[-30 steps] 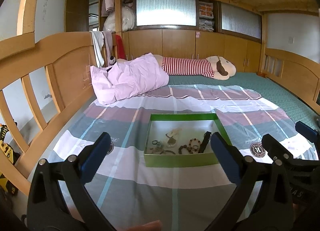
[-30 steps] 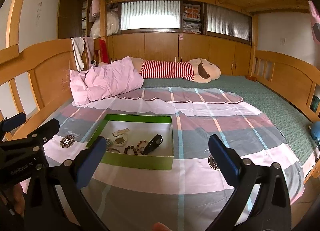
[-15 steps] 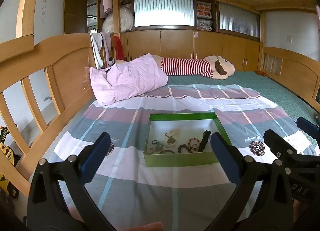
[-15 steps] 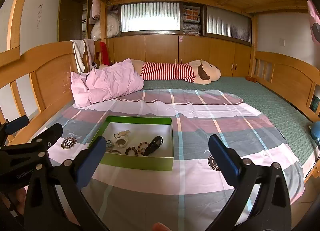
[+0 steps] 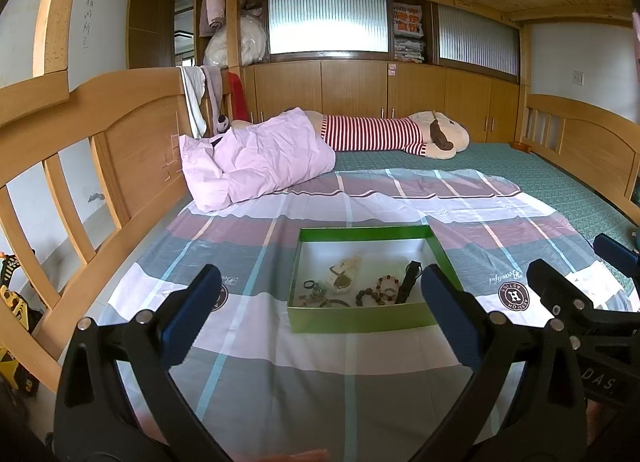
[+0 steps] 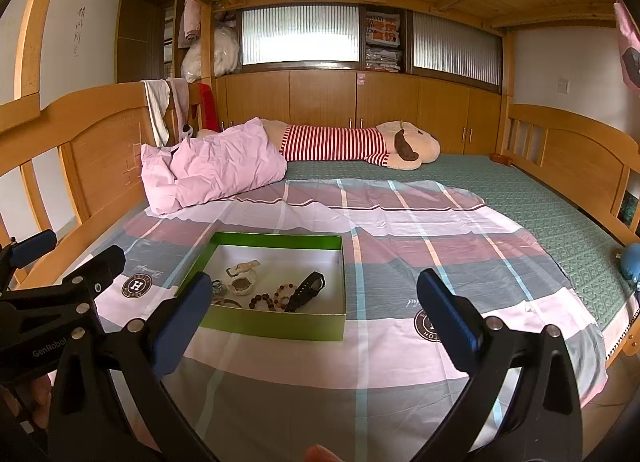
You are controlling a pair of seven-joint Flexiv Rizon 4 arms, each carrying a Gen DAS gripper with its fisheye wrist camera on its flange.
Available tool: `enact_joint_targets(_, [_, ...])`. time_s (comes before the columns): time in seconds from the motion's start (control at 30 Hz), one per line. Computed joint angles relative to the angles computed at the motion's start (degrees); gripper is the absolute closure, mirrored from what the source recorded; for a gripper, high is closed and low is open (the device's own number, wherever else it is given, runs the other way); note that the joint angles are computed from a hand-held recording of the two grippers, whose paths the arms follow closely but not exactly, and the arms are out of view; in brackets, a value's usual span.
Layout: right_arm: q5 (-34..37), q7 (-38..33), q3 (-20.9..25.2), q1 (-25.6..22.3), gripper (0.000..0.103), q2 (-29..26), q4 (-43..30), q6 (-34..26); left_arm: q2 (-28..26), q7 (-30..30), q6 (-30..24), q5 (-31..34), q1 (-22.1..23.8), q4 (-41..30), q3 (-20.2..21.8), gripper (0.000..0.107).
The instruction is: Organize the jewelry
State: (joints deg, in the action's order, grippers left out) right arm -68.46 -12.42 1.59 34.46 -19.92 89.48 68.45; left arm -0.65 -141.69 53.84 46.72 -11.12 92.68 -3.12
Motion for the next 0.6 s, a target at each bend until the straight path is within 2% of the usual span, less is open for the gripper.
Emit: enact_joint_targets(0.6, [0.15,-0.29,-0.02,-0.17,0.003,0.01,0.08,0.32,-0.05,-0.23,-0.23,0.17,-0.07,-0.11,-0.05,0.008])
